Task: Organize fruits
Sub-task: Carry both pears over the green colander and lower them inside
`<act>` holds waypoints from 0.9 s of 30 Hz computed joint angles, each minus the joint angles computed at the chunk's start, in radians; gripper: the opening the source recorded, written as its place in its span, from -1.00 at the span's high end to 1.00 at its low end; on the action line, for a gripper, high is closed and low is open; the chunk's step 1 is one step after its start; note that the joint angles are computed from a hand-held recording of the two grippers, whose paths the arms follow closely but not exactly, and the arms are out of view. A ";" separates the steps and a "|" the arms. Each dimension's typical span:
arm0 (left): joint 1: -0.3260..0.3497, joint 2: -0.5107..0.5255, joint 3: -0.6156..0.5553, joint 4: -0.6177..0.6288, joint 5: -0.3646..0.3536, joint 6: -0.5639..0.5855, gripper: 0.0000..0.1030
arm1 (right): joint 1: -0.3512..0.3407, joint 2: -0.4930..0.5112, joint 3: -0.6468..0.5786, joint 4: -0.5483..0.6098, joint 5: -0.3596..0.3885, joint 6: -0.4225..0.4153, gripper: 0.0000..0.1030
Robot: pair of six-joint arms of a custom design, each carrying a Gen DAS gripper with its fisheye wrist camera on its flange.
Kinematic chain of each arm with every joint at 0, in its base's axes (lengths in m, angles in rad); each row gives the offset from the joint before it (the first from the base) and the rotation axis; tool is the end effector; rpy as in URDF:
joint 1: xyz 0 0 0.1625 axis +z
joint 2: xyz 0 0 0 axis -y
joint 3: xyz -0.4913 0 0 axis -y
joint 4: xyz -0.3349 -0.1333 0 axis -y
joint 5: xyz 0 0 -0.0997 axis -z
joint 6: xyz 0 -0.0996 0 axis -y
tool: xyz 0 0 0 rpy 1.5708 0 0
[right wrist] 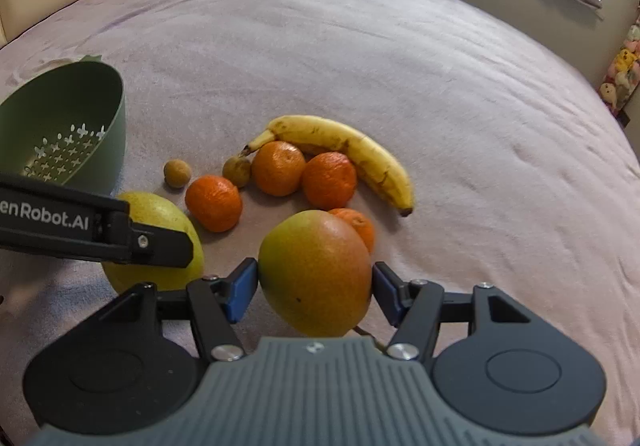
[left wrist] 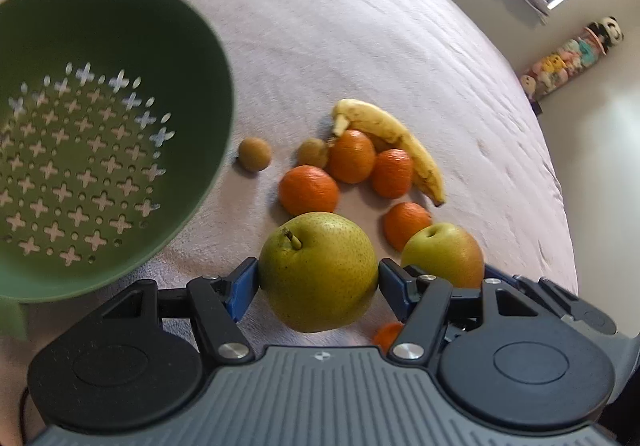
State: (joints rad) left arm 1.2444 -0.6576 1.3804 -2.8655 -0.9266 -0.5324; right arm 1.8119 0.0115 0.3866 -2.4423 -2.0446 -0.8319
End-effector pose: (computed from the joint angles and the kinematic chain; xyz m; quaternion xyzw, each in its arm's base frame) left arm -0.0630 -0.7884 0.2283 -0.1824 0.8961 -0.3697 0.1647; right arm 0.3072 -0.8813 -0.0064 0.4357 -0.8403 0.1517 0.2846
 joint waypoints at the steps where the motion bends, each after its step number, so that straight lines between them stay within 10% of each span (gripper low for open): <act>1: -0.006 -0.005 0.005 -0.005 -0.001 0.017 -0.45 | 0.003 -0.013 0.024 -0.022 -0.002 -0.006 -0.16; 9: -0.066 -0.055 0.068 -0.117 0.024 0.206 -0.45 | 0.024 -0.110 0.211 -0.161 0.038 -0.034 -0.16; 16: -0.099 -0.094 0.077 -0.132 0.182 0.326 -0.45 | 0.046 -0.155 0.297 -0.202 0.162 -0.066 -0.16; 27: -0.116 -0.144 0.097 -0.078 0.399 0.394 -0.45 | 0.100 -0.077 0.163 -0.052 0.239 -0.200 -0.16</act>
State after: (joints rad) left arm 1.1288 -0.8017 1.4776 -2.9435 -0.5276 -0.1384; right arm 1.9118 -0.0659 0.5500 -2.4944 -1.8052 -1.0323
